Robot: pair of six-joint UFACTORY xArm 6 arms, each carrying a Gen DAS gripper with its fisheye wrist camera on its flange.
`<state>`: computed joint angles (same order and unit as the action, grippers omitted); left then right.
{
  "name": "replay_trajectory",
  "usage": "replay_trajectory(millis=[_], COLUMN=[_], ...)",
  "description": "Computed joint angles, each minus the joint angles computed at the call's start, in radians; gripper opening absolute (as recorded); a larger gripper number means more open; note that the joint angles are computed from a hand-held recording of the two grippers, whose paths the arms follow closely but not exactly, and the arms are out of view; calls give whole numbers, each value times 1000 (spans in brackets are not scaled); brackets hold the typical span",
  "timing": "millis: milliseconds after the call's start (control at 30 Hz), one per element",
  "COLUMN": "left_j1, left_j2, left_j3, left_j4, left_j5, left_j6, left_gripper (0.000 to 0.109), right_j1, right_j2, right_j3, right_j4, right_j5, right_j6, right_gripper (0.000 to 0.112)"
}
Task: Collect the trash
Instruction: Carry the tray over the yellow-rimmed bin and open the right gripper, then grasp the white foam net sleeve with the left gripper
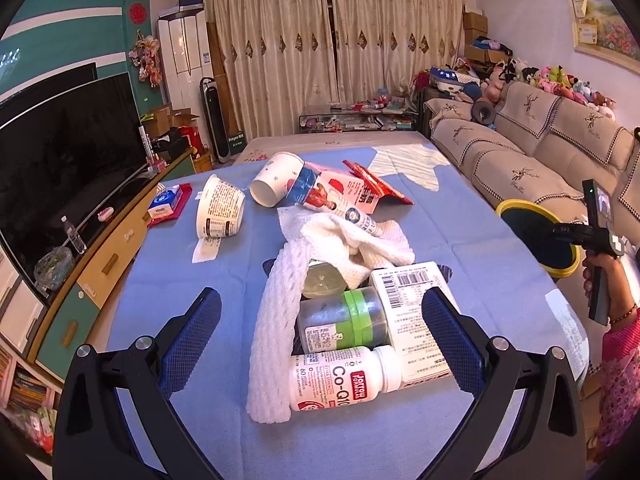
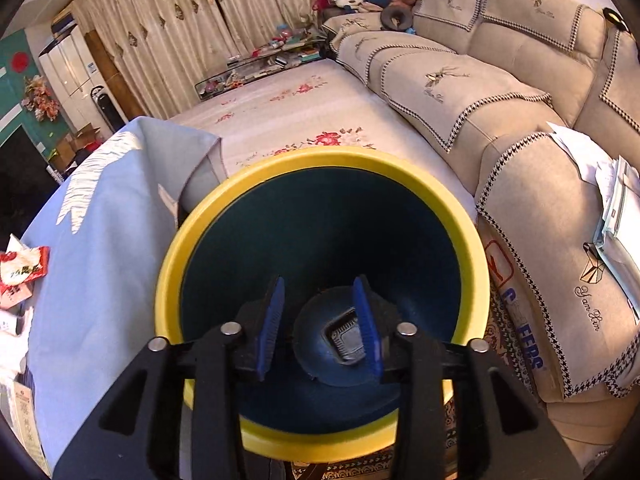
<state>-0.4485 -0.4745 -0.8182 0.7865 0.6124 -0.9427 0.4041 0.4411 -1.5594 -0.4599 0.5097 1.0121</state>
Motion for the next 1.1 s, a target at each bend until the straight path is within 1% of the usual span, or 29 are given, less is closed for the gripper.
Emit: replay_trajectory(millis=[67,100,133,200,333,433,467,500,533,600,633,667,700,733,767,800,833,1000,1100], left_j1=[28,42,65,93,103,109,115,119,128,143,151,157,164,168,171,173,176,161,133], left_j2=[11,16,17,22,37,48,55,62,70,89,97,97,96,96,94,90,85,36,-4], left_j3=[9,12,24,34,29,29,28,28,28,28,30,38,45,48,51,55,60,60,36], left_j4=[-27,-54,-109,-145,-56,-61,-76,-95,-129,-189,-207,-225,-246,-267,-281,-286,-291,-249,-162], left_j5=[-29,-43,-69,-93,-49,-45,-48,-50,-59,-70,-80,-98,-118,-127,-132,-137,-144,-107,-59], left_j6=[35,61,106,135,98,108,119,130,156,196,205,216,230,249,261,266,273,236,172], left_gripper=[99,99,99,99,96,85,79,74,71,59,55,49,37,31,22,19,17,16,16], right_j1=[10,14,19,24,34,41,40,42,44,46,46,46,47,47,49,51,53,64,69], right_j2=[0,1,1,3,4,3,1,-2,-6,-17,-24,-31,-38,-44,-51,-56,-64,-113,-158], right_j3=[-8,-13,-17,-27,-34,-33,-30,-29,-24,-9,-1,9,21,29,39,47,60,120,164], right_j4=[4,5,0,-2,5,21,26,26,24,20,20,24,30,31,31,31,31,-4,-78], right_j5=[2,4,6,10,7,-1,-3,-3,-6,-15,-21,-29,-38,-45,-53,-59,-69,-107,-120], right_j6=[-8,-11,-10,-12,-18,-29,-37,-39,-37,-33,-34,-36,-37,-35,-32,-30,-26,12,77], right_gripper=[37,37,38,39,40,40,40,40,40,40,40,41,42,44,44,44,44,44,45])
